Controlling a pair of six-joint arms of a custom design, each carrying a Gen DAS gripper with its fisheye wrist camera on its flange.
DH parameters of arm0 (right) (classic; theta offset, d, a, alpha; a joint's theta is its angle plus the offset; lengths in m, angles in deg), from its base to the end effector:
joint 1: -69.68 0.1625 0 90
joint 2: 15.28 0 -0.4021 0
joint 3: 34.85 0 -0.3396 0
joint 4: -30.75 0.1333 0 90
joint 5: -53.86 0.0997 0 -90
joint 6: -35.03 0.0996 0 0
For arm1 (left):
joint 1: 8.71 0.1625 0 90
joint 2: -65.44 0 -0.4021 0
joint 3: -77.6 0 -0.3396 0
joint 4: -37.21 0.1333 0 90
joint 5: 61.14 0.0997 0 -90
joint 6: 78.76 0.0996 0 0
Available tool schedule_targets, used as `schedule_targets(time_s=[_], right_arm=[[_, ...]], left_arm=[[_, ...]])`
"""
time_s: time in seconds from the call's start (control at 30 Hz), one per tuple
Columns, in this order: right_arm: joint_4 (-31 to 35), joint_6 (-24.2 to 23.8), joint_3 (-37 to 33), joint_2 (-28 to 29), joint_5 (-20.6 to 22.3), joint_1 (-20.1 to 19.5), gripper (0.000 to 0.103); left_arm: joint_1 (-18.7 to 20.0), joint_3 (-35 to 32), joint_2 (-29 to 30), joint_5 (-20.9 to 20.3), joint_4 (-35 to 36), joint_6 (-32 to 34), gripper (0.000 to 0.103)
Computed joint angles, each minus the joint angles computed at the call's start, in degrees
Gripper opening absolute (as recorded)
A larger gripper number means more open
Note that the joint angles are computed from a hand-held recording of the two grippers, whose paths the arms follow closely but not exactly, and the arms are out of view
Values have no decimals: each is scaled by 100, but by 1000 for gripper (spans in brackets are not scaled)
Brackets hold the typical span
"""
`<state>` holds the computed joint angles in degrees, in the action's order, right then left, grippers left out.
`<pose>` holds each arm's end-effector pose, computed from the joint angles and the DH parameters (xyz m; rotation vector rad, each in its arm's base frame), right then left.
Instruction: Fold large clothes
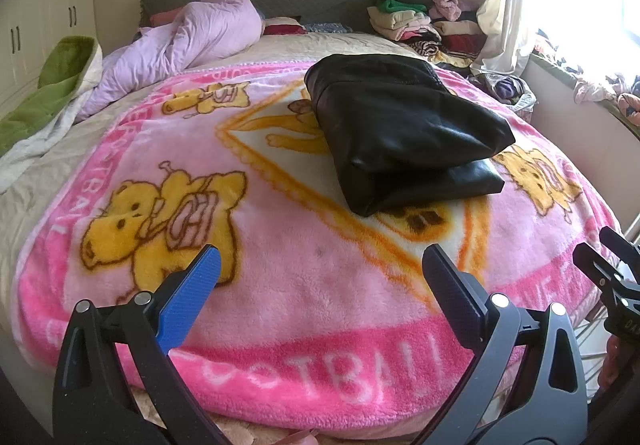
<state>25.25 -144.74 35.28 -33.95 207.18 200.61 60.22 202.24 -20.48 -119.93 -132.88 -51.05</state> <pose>0.3951 -0.3880 -0.0759 0.2336 -2.1004 1.2208 0.0199 -0.4628 0.3531 0.7691 2.3162 -0.8756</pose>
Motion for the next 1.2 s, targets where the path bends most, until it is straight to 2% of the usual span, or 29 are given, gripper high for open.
schedule_targets(time_s=[1.2], right_arm=[[60, 81, -3, 14, -1, 9, 99]], left_arm=[[-5, 15, -24, 17, -5, 17, 95]])
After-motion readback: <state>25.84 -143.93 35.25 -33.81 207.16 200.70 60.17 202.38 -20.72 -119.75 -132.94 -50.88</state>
